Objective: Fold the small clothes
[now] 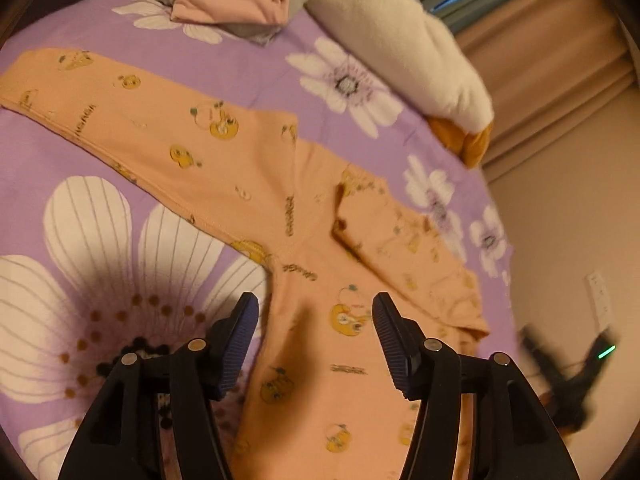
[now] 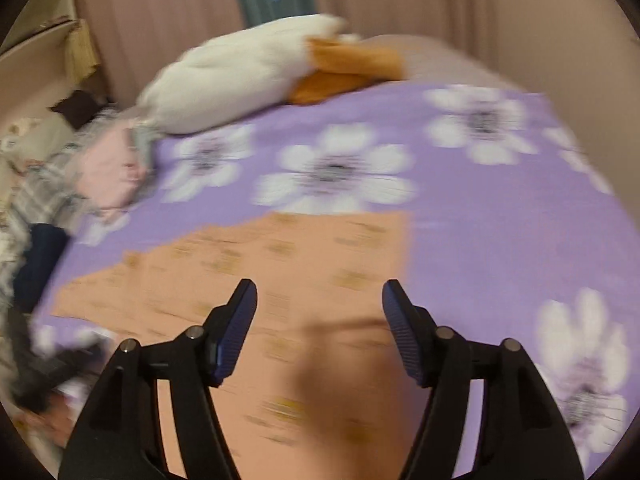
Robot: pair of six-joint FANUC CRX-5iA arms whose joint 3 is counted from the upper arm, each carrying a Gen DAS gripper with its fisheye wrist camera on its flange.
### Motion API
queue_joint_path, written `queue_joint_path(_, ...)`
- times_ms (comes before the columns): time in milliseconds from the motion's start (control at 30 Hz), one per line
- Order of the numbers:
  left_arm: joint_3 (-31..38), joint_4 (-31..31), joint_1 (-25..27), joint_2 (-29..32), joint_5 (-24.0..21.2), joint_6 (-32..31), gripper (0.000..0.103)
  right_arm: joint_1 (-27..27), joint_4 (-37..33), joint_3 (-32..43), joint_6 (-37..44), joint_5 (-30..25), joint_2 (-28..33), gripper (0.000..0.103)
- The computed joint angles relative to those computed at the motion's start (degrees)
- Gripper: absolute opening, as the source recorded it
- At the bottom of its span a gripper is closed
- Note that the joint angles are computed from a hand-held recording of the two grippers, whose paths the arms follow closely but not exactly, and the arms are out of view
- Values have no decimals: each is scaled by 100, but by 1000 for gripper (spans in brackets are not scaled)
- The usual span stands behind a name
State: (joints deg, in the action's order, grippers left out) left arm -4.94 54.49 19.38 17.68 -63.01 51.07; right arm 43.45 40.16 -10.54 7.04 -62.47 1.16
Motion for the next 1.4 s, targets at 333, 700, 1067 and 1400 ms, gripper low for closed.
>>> queue_joint_path(333, 632, 674, -432, 757, -747, 720, 64, -606, -1309, 37, 1175, 600, 380, 52)
queue_joint_path(700, 1962, -1777, -1436, 1195, 285, 2154, 35, -957, -1163, -315, 846, 1211, 249, 41)
queue_joint_path(1067, 1718, -3587, -1211, 569, 1605, 3032, 17, -1098, -1247, -670, -100, 1726, -3, 16)
queue_joint_path(1400, 1014, -896, -981, 305, 1212, 676, 17, -1255, -1949, -829, 781, 2635, -604, 24)
